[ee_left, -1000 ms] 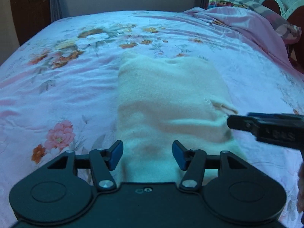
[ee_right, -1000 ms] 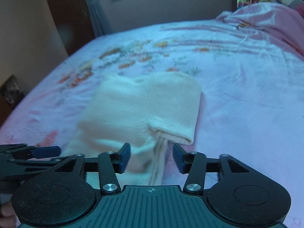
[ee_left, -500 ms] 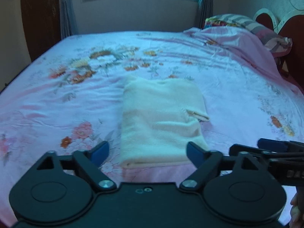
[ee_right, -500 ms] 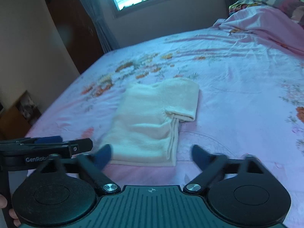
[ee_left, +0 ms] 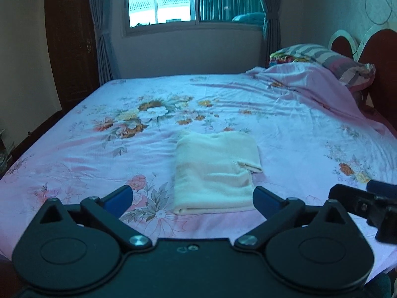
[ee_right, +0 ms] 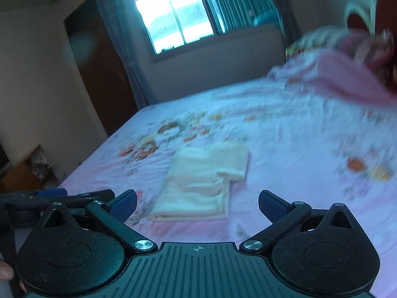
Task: Fold small clothes
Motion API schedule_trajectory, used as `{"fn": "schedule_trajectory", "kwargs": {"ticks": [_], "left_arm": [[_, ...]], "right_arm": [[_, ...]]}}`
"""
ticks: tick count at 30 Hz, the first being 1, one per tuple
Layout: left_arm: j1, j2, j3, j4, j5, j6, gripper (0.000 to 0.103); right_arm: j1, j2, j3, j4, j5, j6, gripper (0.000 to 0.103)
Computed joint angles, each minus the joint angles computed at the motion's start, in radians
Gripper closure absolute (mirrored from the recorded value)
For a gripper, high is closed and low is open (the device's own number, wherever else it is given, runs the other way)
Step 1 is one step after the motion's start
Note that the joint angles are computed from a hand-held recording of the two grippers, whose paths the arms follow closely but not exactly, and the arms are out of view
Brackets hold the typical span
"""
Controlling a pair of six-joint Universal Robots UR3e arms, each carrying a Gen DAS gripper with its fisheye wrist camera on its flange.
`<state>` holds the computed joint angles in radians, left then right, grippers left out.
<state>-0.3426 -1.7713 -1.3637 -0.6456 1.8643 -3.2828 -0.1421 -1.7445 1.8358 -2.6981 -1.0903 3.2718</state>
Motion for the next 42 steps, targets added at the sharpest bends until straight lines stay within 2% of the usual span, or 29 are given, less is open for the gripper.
{"fn": "schedule_trajectory", "kwargs": {"ticks": [2, 6, 18, 42], "left_arm": [[-0.011, 0.020, -0.017, 0.000, -0.002, -0.010, 0.002], [-0.029, 0.041, -0.042, 0.011, 0.010, -0.011, 0.002], [-0.044, 0.044, -0.043, 0.010, 0.050, -0.033, 0.002], [-0.046, 0.009, -0.008, 0.005, 0.029, -0.029, 0.002]], "right_arm": [[0.018, -0.040, 0.024, -0.017, -0.053, -0.015, 0.000], [0.019, -0.083, 0.048, -0.027, -0.078, -0.018, 0.000], [-0.042, -0.136, 0.078, -0.019, -0.002, -0.016, 0.000], [-0.029, -0.082, 0.051, -0.023, -0.018, 0.000, 0.000]]}}
